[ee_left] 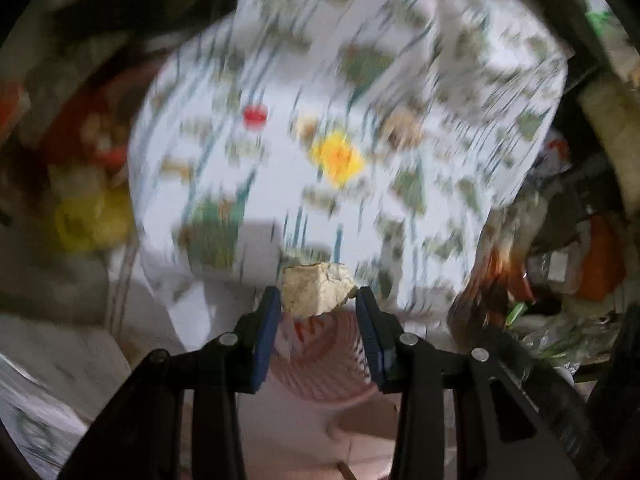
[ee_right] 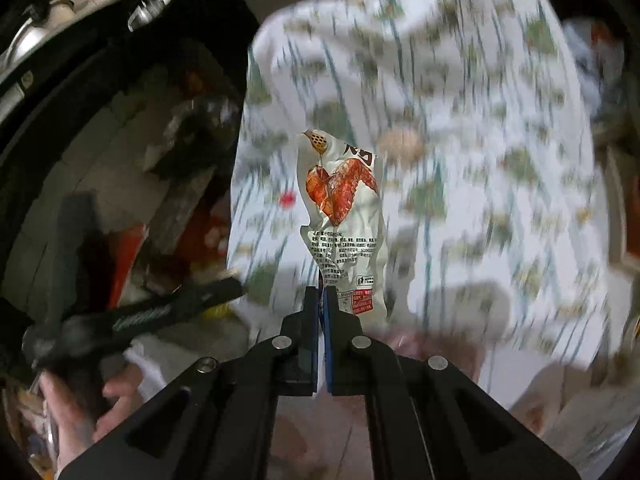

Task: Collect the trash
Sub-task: 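Carry the wrapper and paper over the pink basket and open both tools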

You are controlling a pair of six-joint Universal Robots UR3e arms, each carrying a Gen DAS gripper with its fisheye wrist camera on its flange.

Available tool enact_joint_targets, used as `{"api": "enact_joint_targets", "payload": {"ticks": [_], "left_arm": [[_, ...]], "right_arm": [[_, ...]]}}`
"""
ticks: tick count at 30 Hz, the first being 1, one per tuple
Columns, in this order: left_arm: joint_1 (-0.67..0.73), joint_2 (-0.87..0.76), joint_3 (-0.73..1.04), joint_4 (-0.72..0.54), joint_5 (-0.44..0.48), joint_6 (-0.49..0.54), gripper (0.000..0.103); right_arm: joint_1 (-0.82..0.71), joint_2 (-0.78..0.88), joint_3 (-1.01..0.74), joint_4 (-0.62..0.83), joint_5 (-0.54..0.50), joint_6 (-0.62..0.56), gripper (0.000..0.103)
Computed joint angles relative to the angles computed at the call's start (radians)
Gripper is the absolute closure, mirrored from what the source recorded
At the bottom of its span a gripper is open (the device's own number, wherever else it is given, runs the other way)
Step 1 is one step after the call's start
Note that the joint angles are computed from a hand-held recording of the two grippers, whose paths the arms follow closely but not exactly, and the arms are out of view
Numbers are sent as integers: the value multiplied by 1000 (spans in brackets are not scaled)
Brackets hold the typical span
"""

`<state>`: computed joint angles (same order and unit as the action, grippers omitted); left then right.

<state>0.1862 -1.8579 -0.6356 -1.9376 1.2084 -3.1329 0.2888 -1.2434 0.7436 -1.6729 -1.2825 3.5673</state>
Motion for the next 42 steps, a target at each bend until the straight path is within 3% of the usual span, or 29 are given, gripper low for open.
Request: {"api": "enact_joint_targets", "payload": {"ticks": [4, 9, 16, 19, 24, 32, 33, 36, 37, 40, 42], "left_arm": [[-5, 90, -261, 96, 0, -13, 66], [-26, 127, -403, 169, 30, -14, 66], [-54, 114, -494, 237, 33, -2, 66], [-32, 89, -542, 225, -5, -26, 66], [-46, 94, -655, 332, 16, -8, 66], [-46, 85, -740, 385, 12, -44, 66], [-50, 84, -738, 386, 15, -45, 64], [-61, 80, -722, 390, 32, -37, 37], [-74, 94, -723, 403, 66, -41, 36], [-67, 108, -722, 407, 62, -36, 36], [-56, 115, -717, 404, 50, -37, 36]], "right_arm": [[37, -114, 285, -54, 0, 46, 100], [33, -159, 512, -113, 54, 119, 100], [23, -19, 560, -126, 76, 141, 100], [19, 62, 559, -179, 57, 166, 100], [20, 161, 553, -273, 8, 175, 100], [2, 167, 607, -344, -48, 135, 100], [-2, 160, 622, -360, -46, 135, 100], [-13, 146, 655, -392, -42, 156, 98], [-19, 143, 661, -391, -35, 156, 90], [-8, 141, 666, -408, -72, 160, 41], [10, 141, 640, -386, -132, 164, 38]]}}
